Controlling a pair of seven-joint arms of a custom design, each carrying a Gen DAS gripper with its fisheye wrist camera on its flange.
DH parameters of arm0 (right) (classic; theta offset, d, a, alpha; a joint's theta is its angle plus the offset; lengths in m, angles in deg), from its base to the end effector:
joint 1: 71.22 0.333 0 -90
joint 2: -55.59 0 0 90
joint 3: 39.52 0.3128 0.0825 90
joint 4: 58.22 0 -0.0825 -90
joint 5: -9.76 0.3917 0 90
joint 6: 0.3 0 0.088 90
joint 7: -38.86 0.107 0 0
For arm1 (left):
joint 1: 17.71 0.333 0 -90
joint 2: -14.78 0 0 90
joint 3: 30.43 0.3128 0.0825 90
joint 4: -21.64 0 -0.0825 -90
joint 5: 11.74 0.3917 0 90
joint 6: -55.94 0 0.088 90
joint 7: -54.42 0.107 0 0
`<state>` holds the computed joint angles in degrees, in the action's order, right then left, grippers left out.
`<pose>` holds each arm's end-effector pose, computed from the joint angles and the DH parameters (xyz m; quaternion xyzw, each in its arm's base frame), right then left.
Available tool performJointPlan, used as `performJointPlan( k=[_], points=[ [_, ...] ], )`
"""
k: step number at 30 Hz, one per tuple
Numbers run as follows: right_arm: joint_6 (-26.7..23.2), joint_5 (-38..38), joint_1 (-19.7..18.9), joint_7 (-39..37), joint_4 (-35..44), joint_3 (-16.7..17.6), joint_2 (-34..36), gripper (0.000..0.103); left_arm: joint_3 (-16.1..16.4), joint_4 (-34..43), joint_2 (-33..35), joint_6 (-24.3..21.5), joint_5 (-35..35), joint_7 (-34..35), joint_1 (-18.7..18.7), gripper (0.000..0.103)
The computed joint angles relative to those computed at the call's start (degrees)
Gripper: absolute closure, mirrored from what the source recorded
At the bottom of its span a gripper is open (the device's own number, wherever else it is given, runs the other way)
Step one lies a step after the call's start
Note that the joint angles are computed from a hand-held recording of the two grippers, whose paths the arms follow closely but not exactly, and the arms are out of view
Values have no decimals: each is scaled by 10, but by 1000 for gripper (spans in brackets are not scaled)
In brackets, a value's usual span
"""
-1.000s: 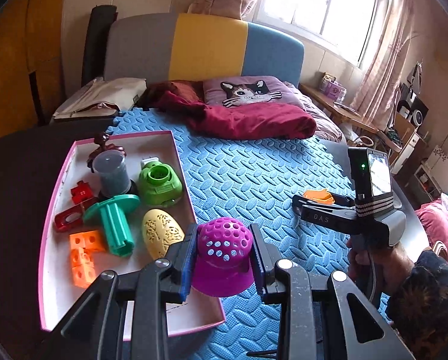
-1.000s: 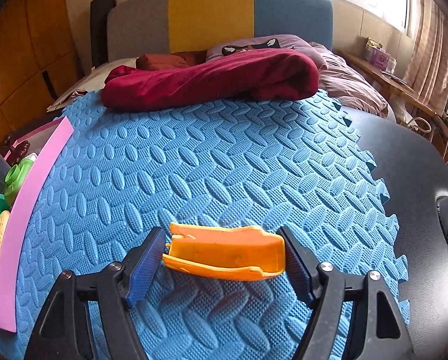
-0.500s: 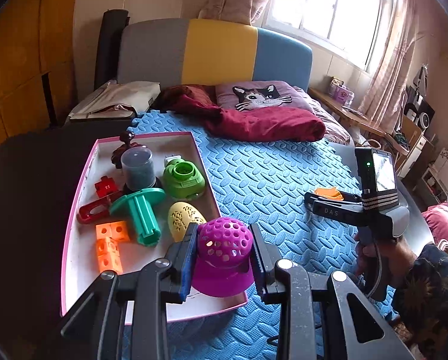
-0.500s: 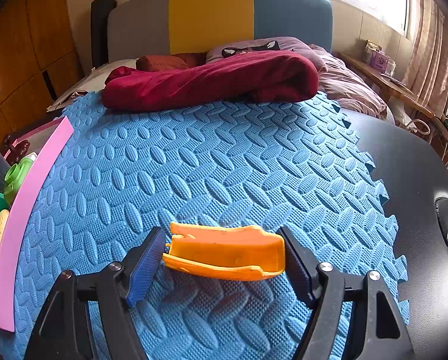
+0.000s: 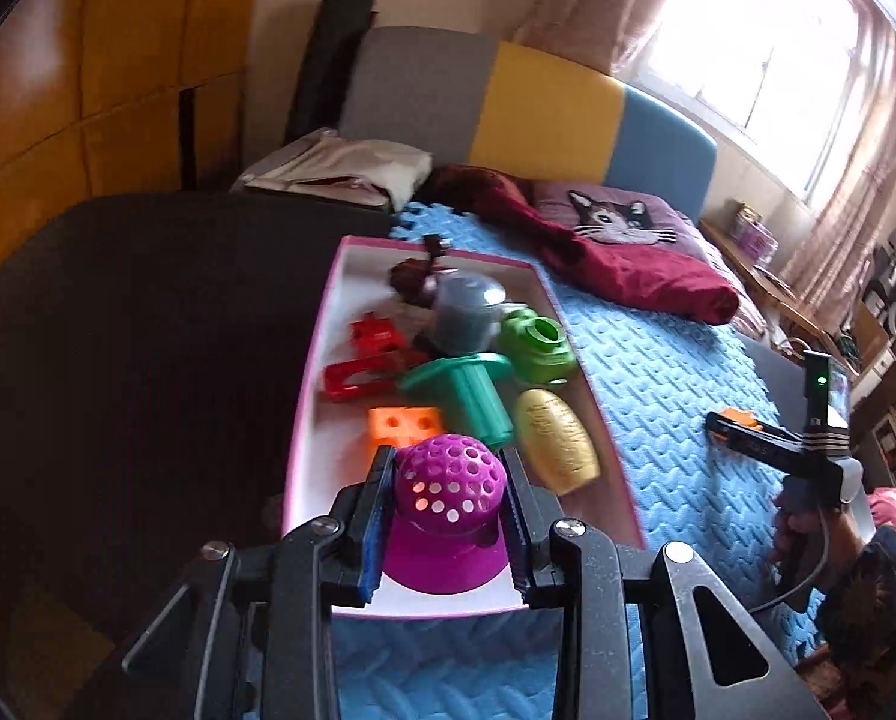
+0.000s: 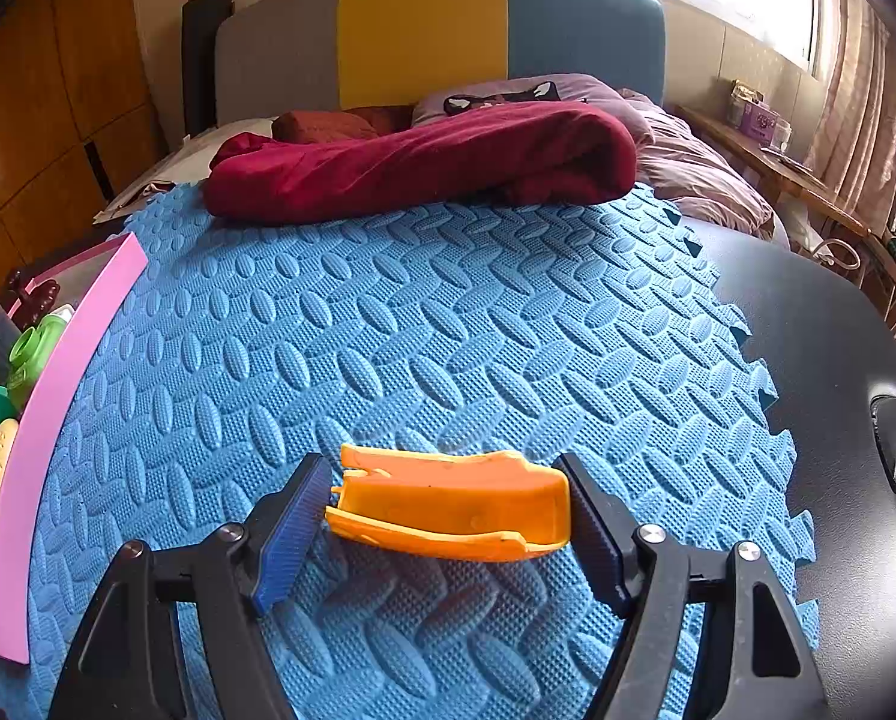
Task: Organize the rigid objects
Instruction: 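Carry the purple suction-cup toy into the tray with the left gripper and release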
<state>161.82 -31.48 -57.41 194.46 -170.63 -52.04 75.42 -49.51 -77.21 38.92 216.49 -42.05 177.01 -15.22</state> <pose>0.6486 0.0570 0.3412 -0.5006 0.8026 -0.2662 0.1856 0.6915 -0.1493 0.4147 -0.5339 0.7556 -0.3618 0.1140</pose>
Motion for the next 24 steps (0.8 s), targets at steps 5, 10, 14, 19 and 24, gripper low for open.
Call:
performJointPlan(
  k=[5, 10, 14, 19, 24],
  points=[
    [0, 1, 0, 0, 0, 0, 0, 26, 11, -8, 3, -16, 6, -22, 3, 70],
    [0, 1, 1, -1, 0, 0, 0, 26, -12, -7, 4, -33, -19, 15, 14, 70],
    [0, 1, 1, -1, 0, 0, 0, 26, -20, 22, 21, -65, -37, 42, 9, 70],
    [-1, 0, 1, 0, 0, -1, 0, 27, 5, 62, 56, -76, 8, 14, -30, 70],
    [-1, 0, 1, -1, 0, 0, 0, 27, 31, 87, 87, -78, 76, -41, -58, 68]
  ],
)
